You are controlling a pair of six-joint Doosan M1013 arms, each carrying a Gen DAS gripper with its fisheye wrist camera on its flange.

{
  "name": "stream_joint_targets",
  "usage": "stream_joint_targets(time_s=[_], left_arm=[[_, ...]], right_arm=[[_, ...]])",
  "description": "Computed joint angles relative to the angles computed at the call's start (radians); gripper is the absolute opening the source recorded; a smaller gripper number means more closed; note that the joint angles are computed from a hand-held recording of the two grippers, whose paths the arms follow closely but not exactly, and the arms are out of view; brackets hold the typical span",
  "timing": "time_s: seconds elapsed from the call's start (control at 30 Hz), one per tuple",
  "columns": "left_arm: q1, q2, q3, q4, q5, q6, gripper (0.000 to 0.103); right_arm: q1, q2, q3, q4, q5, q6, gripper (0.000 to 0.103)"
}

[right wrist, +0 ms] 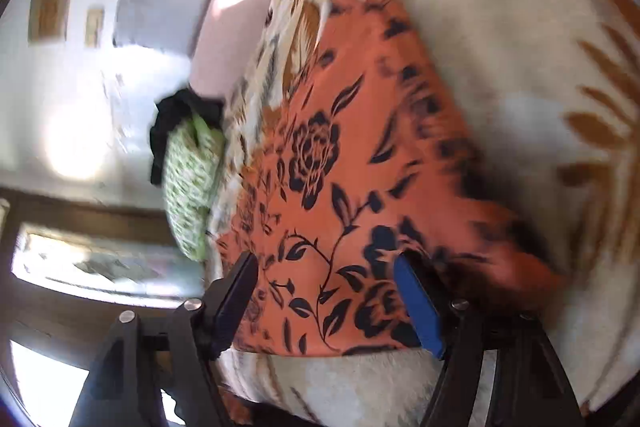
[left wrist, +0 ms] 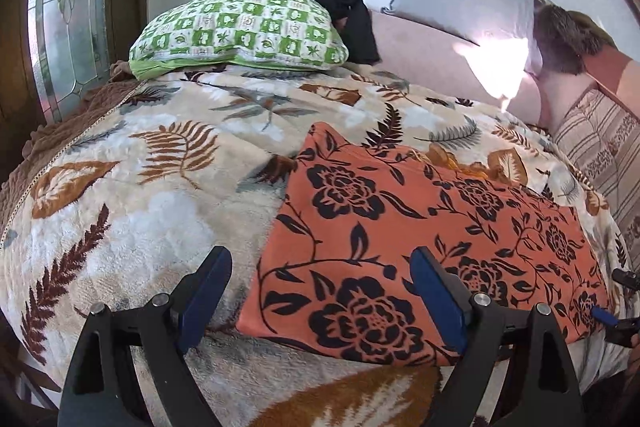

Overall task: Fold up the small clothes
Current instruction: 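Smooth the folded blouse square flat with both tools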

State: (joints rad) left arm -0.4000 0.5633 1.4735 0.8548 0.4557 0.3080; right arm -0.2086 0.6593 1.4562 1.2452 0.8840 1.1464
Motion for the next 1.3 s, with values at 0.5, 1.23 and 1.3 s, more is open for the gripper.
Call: stream_joint_targets(time_s=[0.5,1.23,1.3], left_arm=[[-0.048,0.048,-0.14,-0.222,0.199,0.233,0.091],[-0.041,0.1,-0.196,-0.407,0.217,0.395,0.091],[-0.041,0.111,-0.211,-0.424,0.222,0.413,0.091]], right_arm=[[0.006,-0.061,0.06,0.051,-0.023,-0.122,0.078],[-0.024,-0.066,0.135,0.082,-0.07,0.05,0.078],[-0.023,-0.065,0.128,0.074,-0.086,0.059,0.078]])
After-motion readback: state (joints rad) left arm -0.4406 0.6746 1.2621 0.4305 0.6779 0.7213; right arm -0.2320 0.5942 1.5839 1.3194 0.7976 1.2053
